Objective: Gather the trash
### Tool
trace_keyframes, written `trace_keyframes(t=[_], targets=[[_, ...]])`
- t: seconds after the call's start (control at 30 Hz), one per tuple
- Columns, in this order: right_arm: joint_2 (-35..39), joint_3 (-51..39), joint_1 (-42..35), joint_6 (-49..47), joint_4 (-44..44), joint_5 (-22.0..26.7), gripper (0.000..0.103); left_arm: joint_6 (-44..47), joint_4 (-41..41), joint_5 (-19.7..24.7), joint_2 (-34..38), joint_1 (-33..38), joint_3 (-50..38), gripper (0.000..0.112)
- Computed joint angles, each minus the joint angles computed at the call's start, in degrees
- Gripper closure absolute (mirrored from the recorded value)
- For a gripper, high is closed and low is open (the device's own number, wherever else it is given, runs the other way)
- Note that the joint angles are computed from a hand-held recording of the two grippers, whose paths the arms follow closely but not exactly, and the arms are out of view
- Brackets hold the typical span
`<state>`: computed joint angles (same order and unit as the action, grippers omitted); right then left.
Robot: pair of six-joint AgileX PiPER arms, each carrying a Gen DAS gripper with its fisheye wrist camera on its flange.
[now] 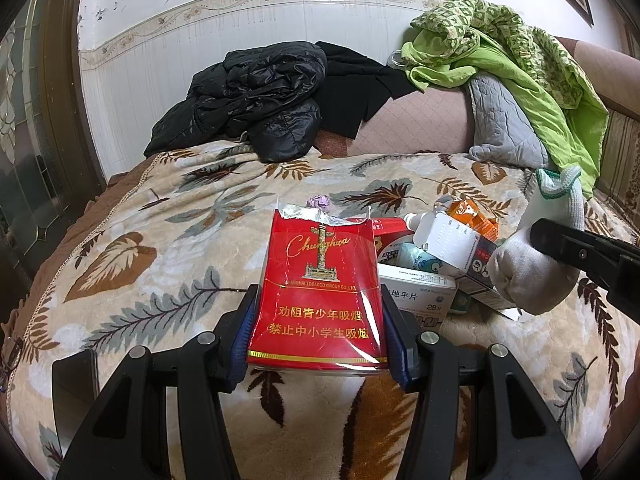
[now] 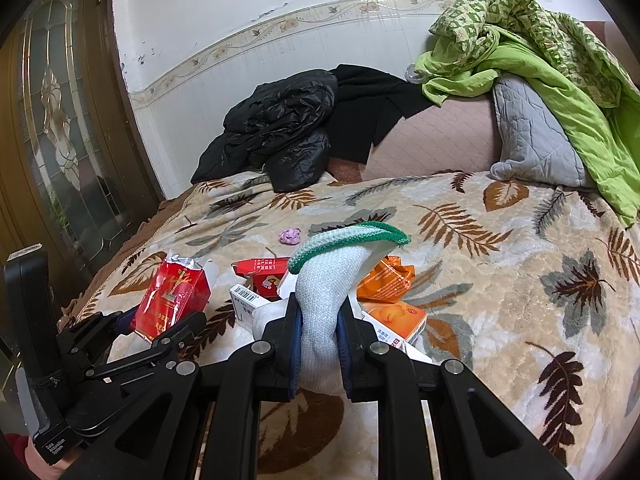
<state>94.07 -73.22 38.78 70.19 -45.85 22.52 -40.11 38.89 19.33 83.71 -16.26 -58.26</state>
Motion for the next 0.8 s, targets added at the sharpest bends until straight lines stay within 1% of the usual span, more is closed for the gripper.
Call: trace_keyframes(t=[0.13,0.2,0.3,0.33,0.37,0.4,0.5,0.6,0.67,0.7,0.77,0.8], targets=[[-0.1,0.2,0.1,0.6,-0.6,-0.2,0.086,1.0,-1.1,-0.7,0.0,0.3,0.2,0.059],[-0.3,0.3,0.2,0.9,-0.7,-0.4,0.086,3.4,-3.5,-1.9,-0.3,0.9,0.7,0.059],[-2.0,1.9,-0.2,1.9,-0.1,-1.9,0.086,10.9,-11.7,-4.3,-1.9,1.8,1.8,0.059],[-3.1,2.9,-0.5,2.5,0.4,-2.8,0.086,15.0,-15.7,-4.7,-2.5,2.0,2.3,0.059],[-3.9,3.6,-0.6,2.6,0.9,-3.2,0.086,16.9,-17.4,-4.7,-3.1,1.8,2.6,0.059],[-4.7,4.2,-0.7,2.7,1.3,-3.6,0.086,17.8,-18.3,-4.8,-3.8,1.4,3.1,0.059],[-8.6,7.7,0.0,7.2,-1.7,-3.6,0.086,19.1,-19.2,-4.6,-6.0,-0.3,4.7,0.059],[-13.3,12.3,0.5,9.0,-1.1,-3.9,0.086,19.6,-20.2,-3.6,-7.9,-2.2,5.5,0.059],[-17.4,15.6,1.6,10.4,-1.4,-2.1,0.086,20.0,-20.7,-2.9,-9.4,-4.3,6.2,0.059],[-19.4,16.8,2.2,10.4,-1.3,-0.9,0.086,18.7,-19.4,-2.4,-10.0,-5.8,6.4,0.059],[-24.5,19.5,3.8,10.8,-1.5,2.7,0.086,15.9,-16.2,-1.2,-11.7,-9.6,7.1,0.059],[-27.4,20.9,5.0,11.7,-2.4,5.3,0.086,14.2,-14.6,-0.5,-12.4,-11.6,7.4,0.059]])
